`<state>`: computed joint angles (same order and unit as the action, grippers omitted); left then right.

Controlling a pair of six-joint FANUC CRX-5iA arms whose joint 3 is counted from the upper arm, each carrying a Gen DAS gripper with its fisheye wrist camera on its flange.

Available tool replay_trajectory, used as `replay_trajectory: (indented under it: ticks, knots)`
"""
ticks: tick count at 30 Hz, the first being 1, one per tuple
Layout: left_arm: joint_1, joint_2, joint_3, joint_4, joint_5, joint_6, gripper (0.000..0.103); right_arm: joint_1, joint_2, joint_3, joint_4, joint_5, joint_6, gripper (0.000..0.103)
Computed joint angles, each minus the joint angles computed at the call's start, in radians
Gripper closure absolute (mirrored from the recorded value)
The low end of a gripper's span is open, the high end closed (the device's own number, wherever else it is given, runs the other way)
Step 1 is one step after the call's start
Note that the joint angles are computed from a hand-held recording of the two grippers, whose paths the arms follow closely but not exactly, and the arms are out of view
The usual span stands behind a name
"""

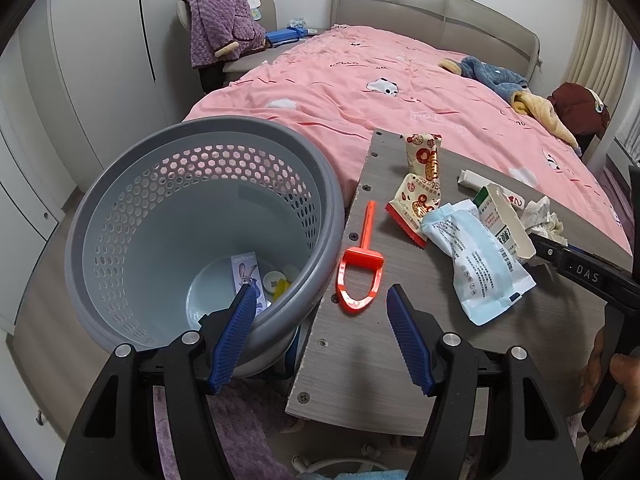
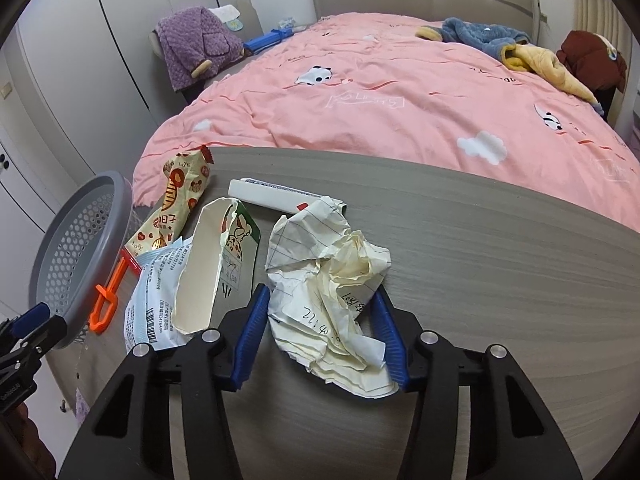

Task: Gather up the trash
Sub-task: 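Grasp the crumpled white paper with the right tool while the left tool approaches the orange scraper, then grasp the orange plastic scraper with the left tool while the right tool holds the paper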

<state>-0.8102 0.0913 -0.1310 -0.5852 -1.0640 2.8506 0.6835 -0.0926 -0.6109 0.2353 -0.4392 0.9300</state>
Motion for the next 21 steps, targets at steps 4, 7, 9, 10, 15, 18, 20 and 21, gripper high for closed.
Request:
replay_trajectory:
  ticks: [4,7,9,10,15,18,20,21]
  knots:
    - [-0.008,0.005,0.0,0.003,0.019,0.003,0.038,-0.006,-0.051,-0.039,0.009,0.014,-0.039,0.053]
    - [-0.014,0.008,-0.002,0.002,0.042,0.006,0.038,-0.006,-0.11,-0.085,0.022,0.025,-0.068,0.053]
    - [-0.017,0.007,-0.009,0.002,0.068,0.005,0.038,-0.005,-0.155,-0.116,0.018,0.028,-0.074,0.053]
    - [-0.016,0.007,-0.011,0.005,0.082,0.0,0.038,-0.005,-0.168,-0.123,0.013,0.027,-0.073,0.053]
    - [-0.019,0.017,-0.01,0.001,0.136,-0.015,0.038,-0.007,-0.244,-0.165,-0.023,0.024,-0.053,0.053]
    - [-0.007,0.029,-0.011,0.01,0.187,-0.043,0.038,-0.011,-0.268,-0.18,-0.043,0.034,-0.043,0.053]
    - [0.008,0.03,-0.019,0.025,0.22,-0.07,0.038,-0.015,-0.275,-0.182,-0.063,0.036,-0.029,0.053]
    - [0.019,0.03,-0.026,0.04,0.244,-0.09,0.038,-0.017,-0.281,-0.185,-0.072,0.042,-0.024,0.053]
